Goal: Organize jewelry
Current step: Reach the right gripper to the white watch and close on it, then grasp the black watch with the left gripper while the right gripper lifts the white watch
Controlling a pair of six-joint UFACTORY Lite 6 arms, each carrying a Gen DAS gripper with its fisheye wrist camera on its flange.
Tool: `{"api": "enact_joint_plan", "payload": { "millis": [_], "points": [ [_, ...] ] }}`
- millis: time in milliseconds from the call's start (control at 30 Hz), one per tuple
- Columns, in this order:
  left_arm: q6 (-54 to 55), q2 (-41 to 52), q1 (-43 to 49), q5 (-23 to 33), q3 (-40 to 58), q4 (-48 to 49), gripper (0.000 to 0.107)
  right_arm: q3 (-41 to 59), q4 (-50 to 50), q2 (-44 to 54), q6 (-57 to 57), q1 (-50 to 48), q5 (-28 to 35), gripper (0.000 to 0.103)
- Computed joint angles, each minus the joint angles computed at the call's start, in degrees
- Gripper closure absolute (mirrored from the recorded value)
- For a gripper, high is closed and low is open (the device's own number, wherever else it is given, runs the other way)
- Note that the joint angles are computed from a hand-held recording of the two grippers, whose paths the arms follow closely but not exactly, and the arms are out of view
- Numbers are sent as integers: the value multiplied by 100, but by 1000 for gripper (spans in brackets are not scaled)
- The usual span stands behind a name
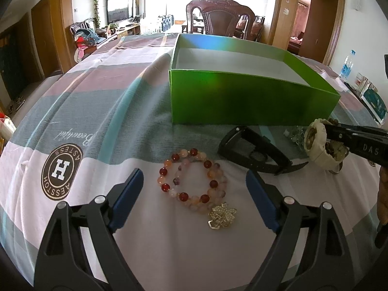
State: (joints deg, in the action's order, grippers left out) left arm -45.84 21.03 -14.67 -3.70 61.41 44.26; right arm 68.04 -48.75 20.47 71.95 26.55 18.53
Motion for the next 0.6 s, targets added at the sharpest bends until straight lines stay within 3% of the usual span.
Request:
{"api": "enact_joint_plan", "payload": {
  "millis": [200,433,600],
  "points": [
    [-77,4,-3,10,6,73,20,-87,-214,-59,202,7,-52,83],
    [-902,102,32,18,91,862,19,-378,-756,-348,819,-96,-309,76],
    [-966,95,45,2,79,924,19,-413,-685,-391,440,127,-558,74]
  ]
}}
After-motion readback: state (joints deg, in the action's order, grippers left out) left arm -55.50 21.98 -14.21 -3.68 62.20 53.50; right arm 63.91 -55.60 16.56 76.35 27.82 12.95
